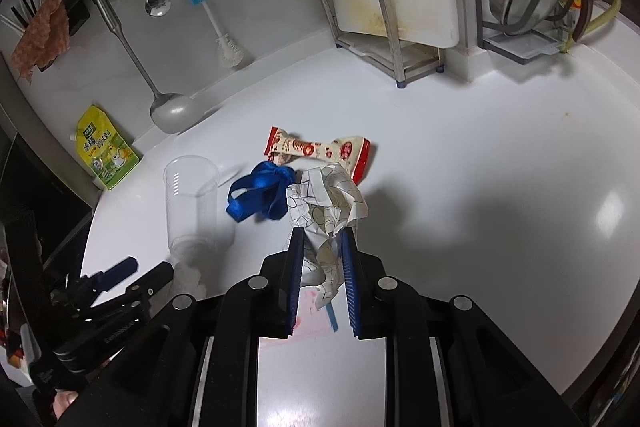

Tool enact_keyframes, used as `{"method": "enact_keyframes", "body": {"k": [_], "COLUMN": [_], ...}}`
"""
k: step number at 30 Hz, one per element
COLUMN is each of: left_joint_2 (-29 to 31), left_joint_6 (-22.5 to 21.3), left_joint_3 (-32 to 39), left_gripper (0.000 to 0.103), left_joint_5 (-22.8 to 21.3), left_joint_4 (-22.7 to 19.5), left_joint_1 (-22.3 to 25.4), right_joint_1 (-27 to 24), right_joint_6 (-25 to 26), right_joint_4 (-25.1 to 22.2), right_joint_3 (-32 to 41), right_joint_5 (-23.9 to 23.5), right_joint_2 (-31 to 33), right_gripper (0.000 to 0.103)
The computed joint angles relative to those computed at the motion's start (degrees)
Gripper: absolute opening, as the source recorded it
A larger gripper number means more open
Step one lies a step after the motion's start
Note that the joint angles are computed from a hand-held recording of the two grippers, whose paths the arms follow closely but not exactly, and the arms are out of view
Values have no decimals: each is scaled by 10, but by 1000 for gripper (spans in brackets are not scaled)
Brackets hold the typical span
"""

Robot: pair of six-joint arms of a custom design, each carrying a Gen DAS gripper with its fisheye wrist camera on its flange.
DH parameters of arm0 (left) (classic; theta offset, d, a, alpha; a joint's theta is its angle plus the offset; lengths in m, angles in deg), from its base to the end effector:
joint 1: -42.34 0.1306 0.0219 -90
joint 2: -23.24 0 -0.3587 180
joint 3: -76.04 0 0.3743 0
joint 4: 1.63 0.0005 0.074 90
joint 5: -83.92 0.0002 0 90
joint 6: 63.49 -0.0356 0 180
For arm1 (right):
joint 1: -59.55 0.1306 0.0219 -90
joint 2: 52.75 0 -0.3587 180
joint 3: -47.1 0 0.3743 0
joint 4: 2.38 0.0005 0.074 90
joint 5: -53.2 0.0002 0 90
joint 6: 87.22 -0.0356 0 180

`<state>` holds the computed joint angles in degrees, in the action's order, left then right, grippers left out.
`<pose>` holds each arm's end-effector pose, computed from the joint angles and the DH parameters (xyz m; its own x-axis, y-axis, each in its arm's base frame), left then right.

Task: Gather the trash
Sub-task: 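Grasp the white tissue with the left tool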

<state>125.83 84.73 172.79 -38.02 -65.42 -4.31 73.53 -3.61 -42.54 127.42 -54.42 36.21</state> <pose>0.3624 -0.3572 0.3448 -0.7560 -0.2500 -0.6049 -0.2886 0.9568 -0.0347 0.4404 0.1202 0.3517 -0.7728 -0.0831 -0.6292 -0.3398 0.8915 0.2997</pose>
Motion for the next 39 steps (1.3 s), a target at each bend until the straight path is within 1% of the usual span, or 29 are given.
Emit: {"method": "enact_keyframes", "body": {"k": [3,4,5,8,9,10,11,12,13,14,19,20,21,23,24,25,28,33,34,35,36,37,38,39], "left_joint_2": [-15,-21,-25,-37,-39,-42,-45,-46,-47,-48,-63,-67,-69,-68,-67,-64,-48,-10,-6,-2,1,2,2,1], "left_joint_6": [12,14,17,29,30,29,27,26,26,25,36,38,39,45,45,42,37,32,30,24,20,17,15,15], "left_joint_3": [-17,-25,-28,-38,-39,-39,-41,-42,-42,-41,-46,-47,-48,-44,-42,-38,-25,1,3,6,9,8,6,5], "left_gripper": [60,55,53,52,49,37,27,23,16,14,14,18,26,72,76,75,76,76,73,62,55,40,29,26], "left_joint_5": [-3,-2,1,-3,-6,-5,0,3,4,3,-4,-6,-7,-22,-31,-35,-23,-15,-15,-12,-7,-1,6,9], "left_joint_4": [2,4,4,6,5,6,8,10,9,5,2,5,8,7,5,3,-5,-33,-35,-33,-35,-33,-31,-27], "left_joint_1": [-9,-12,-14,-22,-25,-26,-27,-27,-27,-27,-35,-38,-40,-47,-50,-53,-52,-54,-55,-56,-57,-57,-56,-56], "right_joint_1": [0,0,0,2,2,2,2,2,3,3,0,-1,-1,-3,-3,-5,-10,-21,-23,-26,-28,-30,-32,-33], "right_joint_6": [-2,-3,-5,-8,-9,-10,-11,-12,-13,-13,-16,-17,-17,-19,-20,-22,-26,-33,-32,-33,-33,-34,-35,-35], "right_joint_4": [-1,-1,-1,-2,-2,-3,-3,-4,-4,-4,-9,-9,-10,-12,-12,-13,-14,-15,-16,-16,-15,-15,-16,-16], "right_joint_3": [-14,-20,-25,-40,-44,-50,-54,-59,-62,-66,-82,-84,-86,-92,-94,-98,-107,-122,-124,-127,-130,-132,-134,-135], "right_joint_5": [-1,-1,-4,-4,-4,-4,-5,-6,-5,-6,-9,-10,-11,-11,-11,-12,-16,-21,-22,-21,-22,-23,-24,-25], "right_joint_2": [-14,-19,-24,-37,-41,-45,-49,-53,-56,-61,-79,-82,-85,-91,-94,-97,-108,-122,-123,-125,-127,-129,-131,-133], "right_gripper": [19,19,19,19,19,19,19,19,19,19,19,19,19,19,19,19,19,19,19,19,19,19,19,19]}}
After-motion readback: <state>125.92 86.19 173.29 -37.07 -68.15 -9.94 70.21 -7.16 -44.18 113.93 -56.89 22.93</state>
